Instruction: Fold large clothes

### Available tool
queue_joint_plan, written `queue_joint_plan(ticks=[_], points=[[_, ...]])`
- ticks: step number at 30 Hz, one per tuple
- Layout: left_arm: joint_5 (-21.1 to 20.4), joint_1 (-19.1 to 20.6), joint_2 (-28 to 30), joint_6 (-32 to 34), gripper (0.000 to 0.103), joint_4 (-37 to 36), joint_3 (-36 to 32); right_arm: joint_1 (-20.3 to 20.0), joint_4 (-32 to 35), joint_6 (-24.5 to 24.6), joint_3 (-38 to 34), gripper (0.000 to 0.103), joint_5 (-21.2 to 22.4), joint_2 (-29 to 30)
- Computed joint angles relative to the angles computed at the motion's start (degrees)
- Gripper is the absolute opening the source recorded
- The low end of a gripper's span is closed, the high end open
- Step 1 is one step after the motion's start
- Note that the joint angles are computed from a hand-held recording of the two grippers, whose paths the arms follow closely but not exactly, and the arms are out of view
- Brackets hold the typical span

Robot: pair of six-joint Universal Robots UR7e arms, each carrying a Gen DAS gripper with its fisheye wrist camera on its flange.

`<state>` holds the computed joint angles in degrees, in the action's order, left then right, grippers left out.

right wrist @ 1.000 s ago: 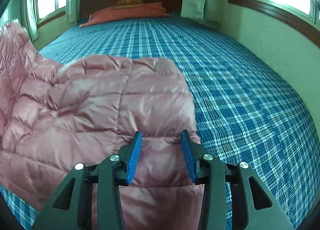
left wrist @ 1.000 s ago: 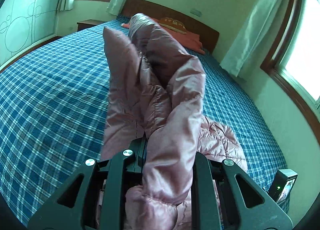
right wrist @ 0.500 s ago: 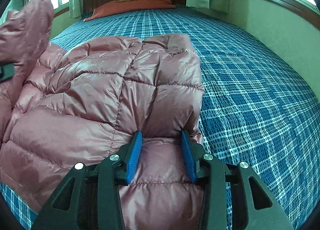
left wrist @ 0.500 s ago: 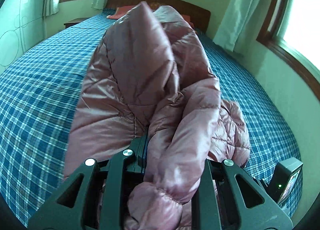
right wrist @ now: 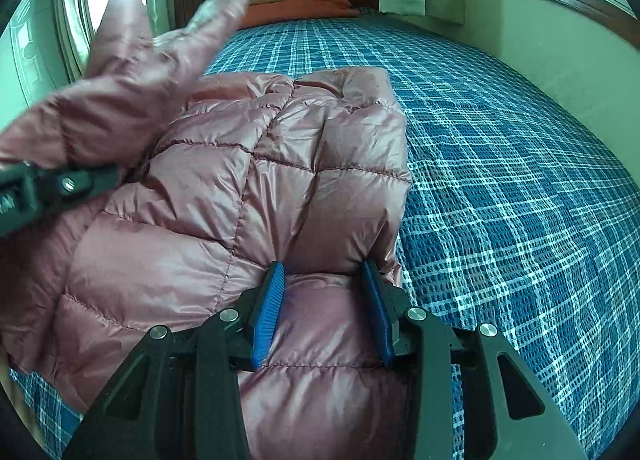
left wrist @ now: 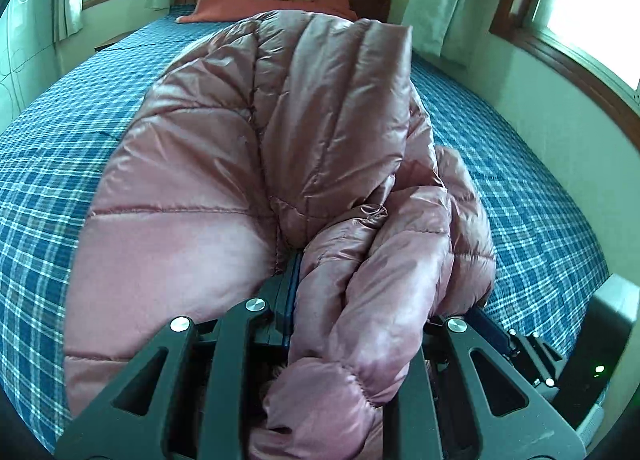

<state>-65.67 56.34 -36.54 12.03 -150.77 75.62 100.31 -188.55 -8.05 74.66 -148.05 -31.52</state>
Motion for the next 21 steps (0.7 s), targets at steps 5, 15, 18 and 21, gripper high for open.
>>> queue_joint_plan(ticks=[5,15,18,21], points=[[-0.1,0.1,0.7,1.2,0.016,-0.7,0.3,0.1,0.0,-0.3,-0.3,0.041,-0.3,0.2],[-1.5,0.3,0.9,2.0,0.016,-0.8,0.4,0.4,1.2,-0.4,-1.2,0.041,-1.5,0.6],[-2.2,0.3,0.4,2.5,0.016,-0.1,0.4,0.5,1.7,-0.1,-1.6,0.041,-1.8,0.7],[-2.8,0.2,-0.3,2.7,0.018,0.7,0.5,0.6,1.2,-0.4,-1.6,0.041,-1.6,0.6]])
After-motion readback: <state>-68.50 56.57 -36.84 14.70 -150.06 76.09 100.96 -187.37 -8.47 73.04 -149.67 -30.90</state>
